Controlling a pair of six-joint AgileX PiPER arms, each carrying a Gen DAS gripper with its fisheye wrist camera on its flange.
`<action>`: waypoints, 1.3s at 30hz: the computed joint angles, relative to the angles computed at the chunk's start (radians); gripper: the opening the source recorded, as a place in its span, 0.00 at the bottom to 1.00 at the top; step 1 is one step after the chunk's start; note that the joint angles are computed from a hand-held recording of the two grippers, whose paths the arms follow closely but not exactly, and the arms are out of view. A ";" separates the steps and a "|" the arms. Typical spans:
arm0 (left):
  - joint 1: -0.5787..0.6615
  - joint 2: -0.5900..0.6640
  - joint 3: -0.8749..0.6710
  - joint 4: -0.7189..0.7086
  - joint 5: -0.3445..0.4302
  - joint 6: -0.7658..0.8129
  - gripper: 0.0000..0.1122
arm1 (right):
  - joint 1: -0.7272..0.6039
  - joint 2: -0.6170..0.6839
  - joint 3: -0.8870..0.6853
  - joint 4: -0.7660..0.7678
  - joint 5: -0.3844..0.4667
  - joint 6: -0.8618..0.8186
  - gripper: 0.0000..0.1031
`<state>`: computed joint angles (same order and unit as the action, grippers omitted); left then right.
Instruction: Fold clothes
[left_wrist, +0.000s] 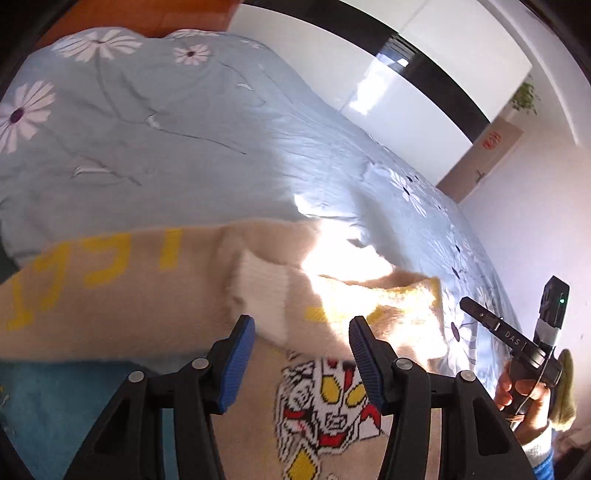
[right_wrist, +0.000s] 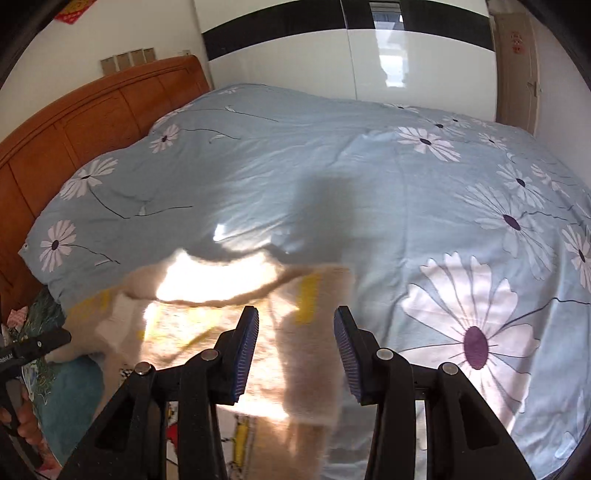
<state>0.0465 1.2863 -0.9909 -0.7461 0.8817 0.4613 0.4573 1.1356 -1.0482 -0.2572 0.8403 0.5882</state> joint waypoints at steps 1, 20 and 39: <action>-0.061 0.035 -0.029 0.038 -0.035 -0.033 0.51 | -0.019 0.008 0.002 0.030 -0.006 -0.045 0.43; -0.077 0.094 0.033 0.106 -0.130 -0.057 0.51 | -0.124 0.023 0.112 0.211 -0.099 -0.329 0.43; 1.101 0.197 0.179 -0.209 0.169 0.255 0.68 | 0.219 -0.128 0.149 -0.039 -0.056 0.065 0.50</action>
<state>1.1471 1.4833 -0.8123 -0.9555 1.0507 0.7165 0.6759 1.0080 -0.8992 -0.2965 0.7841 0.6531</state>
